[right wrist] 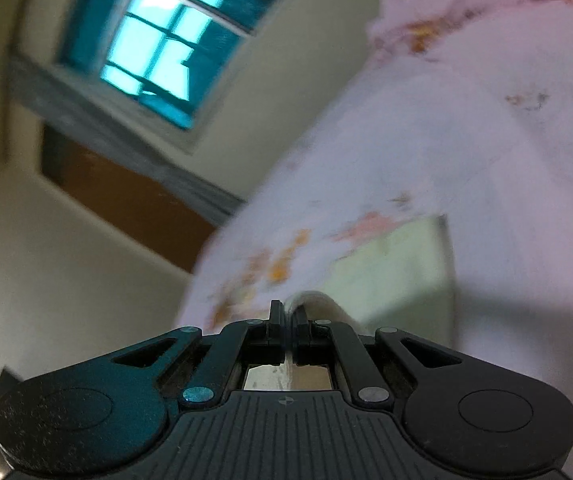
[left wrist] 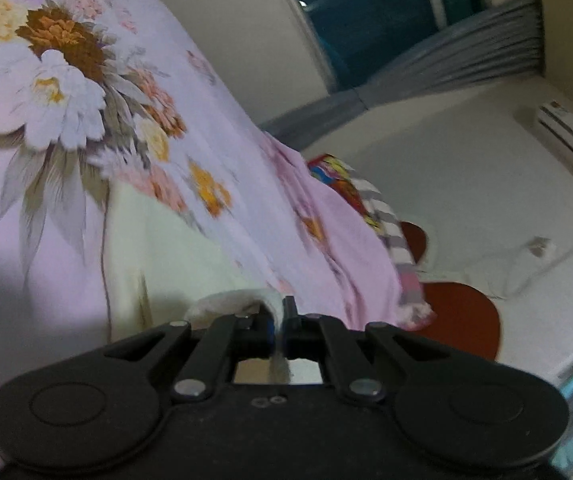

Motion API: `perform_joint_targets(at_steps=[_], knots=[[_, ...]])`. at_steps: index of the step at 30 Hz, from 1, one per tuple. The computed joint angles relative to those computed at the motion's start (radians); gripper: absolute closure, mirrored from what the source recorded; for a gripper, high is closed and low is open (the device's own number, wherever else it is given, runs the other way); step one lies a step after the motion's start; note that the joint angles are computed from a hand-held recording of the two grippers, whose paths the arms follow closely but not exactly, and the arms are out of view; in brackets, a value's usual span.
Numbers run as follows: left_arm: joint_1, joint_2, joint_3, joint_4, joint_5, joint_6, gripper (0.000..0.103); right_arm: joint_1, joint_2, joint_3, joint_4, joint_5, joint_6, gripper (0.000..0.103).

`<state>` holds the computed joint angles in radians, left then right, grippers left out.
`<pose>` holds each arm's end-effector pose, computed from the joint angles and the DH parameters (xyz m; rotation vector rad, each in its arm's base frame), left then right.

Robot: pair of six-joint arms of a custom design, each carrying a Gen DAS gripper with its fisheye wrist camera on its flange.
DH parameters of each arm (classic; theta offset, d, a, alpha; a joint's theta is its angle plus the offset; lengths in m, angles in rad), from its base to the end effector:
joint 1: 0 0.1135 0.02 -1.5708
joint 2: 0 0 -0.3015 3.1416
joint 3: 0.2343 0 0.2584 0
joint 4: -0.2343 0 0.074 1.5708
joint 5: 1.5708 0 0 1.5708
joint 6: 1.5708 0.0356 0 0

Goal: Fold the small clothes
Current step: 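Hold the folded edge with the left tool while the right tool grasps the sweater, then open both tools to release the folded sweater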

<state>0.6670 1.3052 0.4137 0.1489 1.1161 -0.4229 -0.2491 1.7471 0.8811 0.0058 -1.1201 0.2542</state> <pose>0.1859 0.1057 0.1860 -0.5580 1.9614 -1.1133 0.3372 -0.0527 0.1899 0.0501 2.1713 1.3284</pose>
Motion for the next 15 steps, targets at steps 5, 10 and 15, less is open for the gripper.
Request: perform_joint_targets(at_steps=[5,10,15], knots=[[-0.117,0.168,0.031,0.121,-0.234,-0.121,0.070,0.069,0.215,0.138,-0.025,0.179,0.121,0.099],[-0.009,0.160,-0.015,0.273,-0.138,-0.229,0.063,-0.014,0.207,0.069,0.166,0.084,0.171,0.095],[0.006,0.037,0.136,-0.239,-0.227,0.187,0.060,-0.021,0.054,0.029,-0.009,0.215,-0.222,0.059]])
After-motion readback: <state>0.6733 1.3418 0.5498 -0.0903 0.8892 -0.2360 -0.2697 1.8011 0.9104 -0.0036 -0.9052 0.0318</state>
